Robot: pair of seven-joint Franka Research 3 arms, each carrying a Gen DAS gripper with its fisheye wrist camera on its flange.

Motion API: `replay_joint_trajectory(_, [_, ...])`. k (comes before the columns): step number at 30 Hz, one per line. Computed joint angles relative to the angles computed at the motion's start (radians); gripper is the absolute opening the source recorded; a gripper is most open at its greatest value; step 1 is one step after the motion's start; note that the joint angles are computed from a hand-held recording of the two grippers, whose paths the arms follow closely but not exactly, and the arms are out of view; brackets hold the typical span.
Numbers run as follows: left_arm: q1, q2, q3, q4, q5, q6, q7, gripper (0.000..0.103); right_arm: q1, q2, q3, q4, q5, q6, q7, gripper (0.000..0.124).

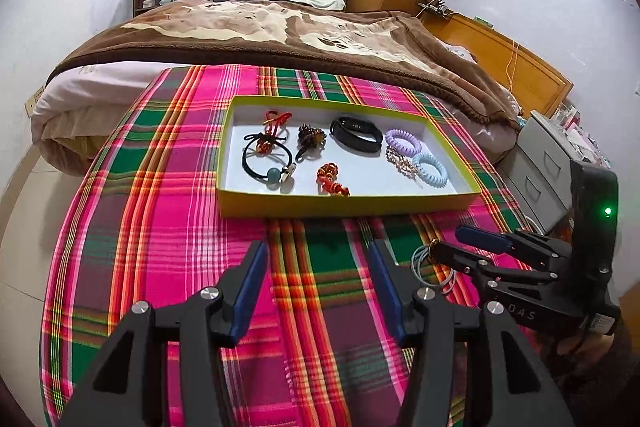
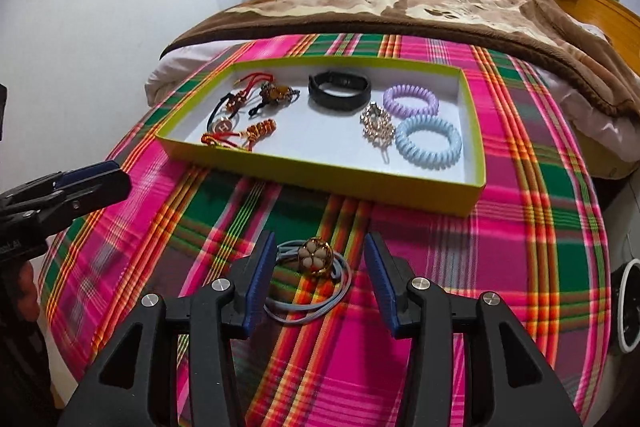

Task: Organize jewelry
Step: 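Grasp the gray cord bracelet with flower charm using the right tool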

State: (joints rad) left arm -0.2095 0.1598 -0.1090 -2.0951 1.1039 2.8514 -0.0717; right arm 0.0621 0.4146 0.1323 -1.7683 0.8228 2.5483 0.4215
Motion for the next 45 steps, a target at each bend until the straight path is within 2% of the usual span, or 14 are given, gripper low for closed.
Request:
replay_joint_trajectory(6, [0.003, -0.003, -0.002, -0.019, 0.002, 0.013, -0.016, 0.054, 0.009, 0.006, -0.004, -0.009, -0.024, 0.022, 0.022, 0.046])
replay_joint_trajectory(10, [0.002, 0.005, -0.001, -0.017, -0.01, 0.02, -0.006, 0.054, 0.024, -0.002, 0.0, -0.037, -0.049, 0.073, 0.009, 0.046])
replay_joint_trajectory(19, [-0.002, 0.019, 0.005, -0.014, -0.037, 0.032, 0.017, 0.054, 0.019, -0.006, 0.022, -0.052, -0.023, 0.132, -0.027, 0.046])
replay_joint_trajectory(26, [-0.01, 0.029, 0.01, -0.005, -0.052, 0.032, 0.032, 0.054, 0.022, -0.012, 0.027, -0.063, -0.021, 0.151, -0.05, 0.021])
replay_joint_trajectory(31, [-0.016, 0.034, 0.014, -0.004, -0.062, 0.034, 0.039, 0.054, 0.004, -0.022, 0.043, -0.069, 0.03, 0.149, -0.091, 0.02])
replay_joint_trajectory(34, [-0.019, 0.036, 0.016, -0.002, -0.062, 0.038, 0.042, 0.054, -0.021, -0.027, 0.043, -0.05, 0.085, 0.071, -0.091, 0.019])
replay_joint_trajectory(35, [-0.019, 0.036, 0.017, -0.002, -0.062, 0.04, 0.043, 0.054, -0.035, -0.022, 0.04, -0.031, 0.106, 0.013, -0.076, 0.019])
replay_joint_trajectory(39, [-0.019, 0.039, 0.018, -0.002, -0.07, 0.045, 0.051, 0.054, -0.05, 0.005, 0.012, 0.029, 0.132, -0.111, -0.002, 0.019])
replay_joint_trajectory(41, [-0.019, 0.042, 0.018, 0.0, -0.078, 0.047, 0.058, 0.054, -0.074, 0.027, 0.008, 0.072, 0.159, -0.208, 0.029, 0.019])
replay_joint_trajectory(44, [-0.023, 0.046, 0.022, 0.002, -0.078, 0.052, 0.058, 0.054, -0.078, 0.041, -0.001, 0.097, 0.166, -0.254, 0.06, 0.019])
replay_joint_trajectory(45, [-0.023, 0.047, 0.021, 0.003, -0.082, 0.052, 0.063, 0.054, -0.07, 0.036, -0.005, 0.089, 0.165, -0.233, 0.063, 0.019])
